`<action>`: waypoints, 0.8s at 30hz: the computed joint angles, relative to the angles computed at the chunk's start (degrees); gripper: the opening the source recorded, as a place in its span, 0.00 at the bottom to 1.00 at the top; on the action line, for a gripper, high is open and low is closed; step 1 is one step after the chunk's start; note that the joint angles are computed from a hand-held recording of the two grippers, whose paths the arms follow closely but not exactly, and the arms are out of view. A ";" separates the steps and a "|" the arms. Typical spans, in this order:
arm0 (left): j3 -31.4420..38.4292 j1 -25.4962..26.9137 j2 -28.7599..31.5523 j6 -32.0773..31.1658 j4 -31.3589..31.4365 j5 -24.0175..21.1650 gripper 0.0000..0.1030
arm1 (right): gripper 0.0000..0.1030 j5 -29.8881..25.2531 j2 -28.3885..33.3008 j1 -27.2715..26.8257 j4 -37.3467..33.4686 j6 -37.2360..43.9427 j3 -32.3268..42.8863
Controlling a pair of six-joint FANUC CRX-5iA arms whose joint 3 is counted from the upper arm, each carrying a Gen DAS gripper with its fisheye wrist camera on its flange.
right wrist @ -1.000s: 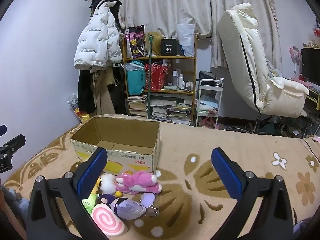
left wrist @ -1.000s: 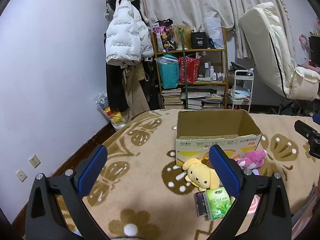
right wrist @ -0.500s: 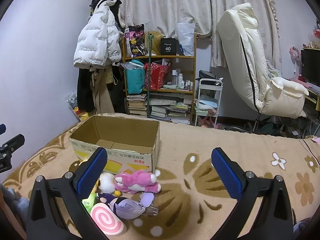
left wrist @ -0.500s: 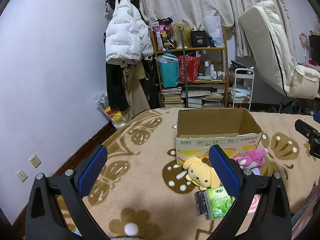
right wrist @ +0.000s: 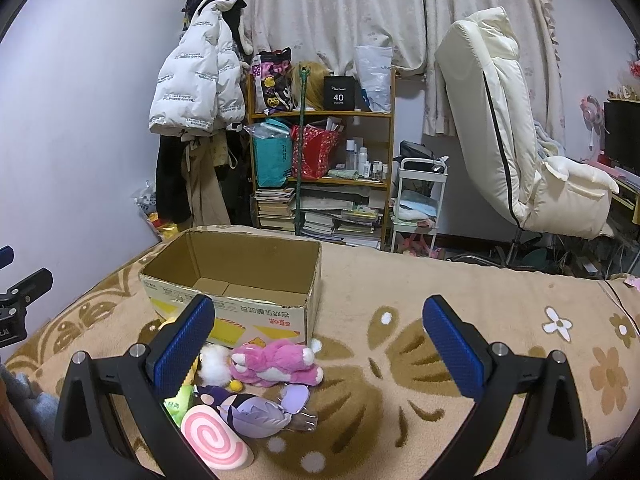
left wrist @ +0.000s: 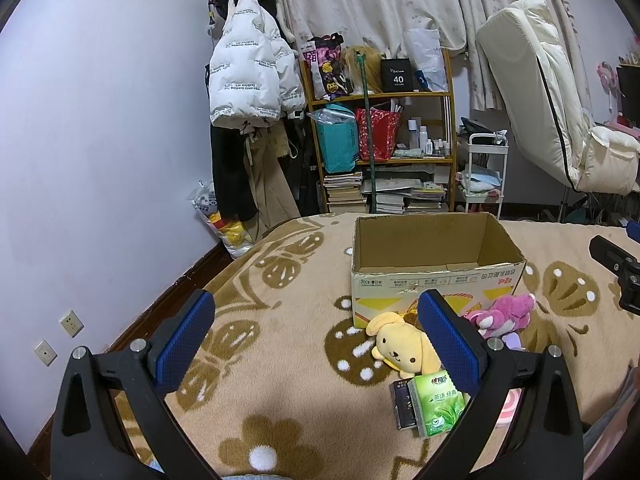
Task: Organize soft objects
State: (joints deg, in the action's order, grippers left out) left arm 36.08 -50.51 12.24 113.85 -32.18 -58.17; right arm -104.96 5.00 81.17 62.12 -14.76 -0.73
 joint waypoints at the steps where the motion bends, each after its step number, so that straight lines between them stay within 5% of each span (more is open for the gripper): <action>1: -0.28 0.07 -0.10 0.07 0.02 0.19 0.98 | 1.00 -0.06 -0.05 0.07 0.00 -0.18 -0.12; 24: 0.79 -0.14 0.44 -0.41 -0.06 -0.61 0.98 | 1.00 -0.03 0.34 -0.18 -0.05 0.23 0.39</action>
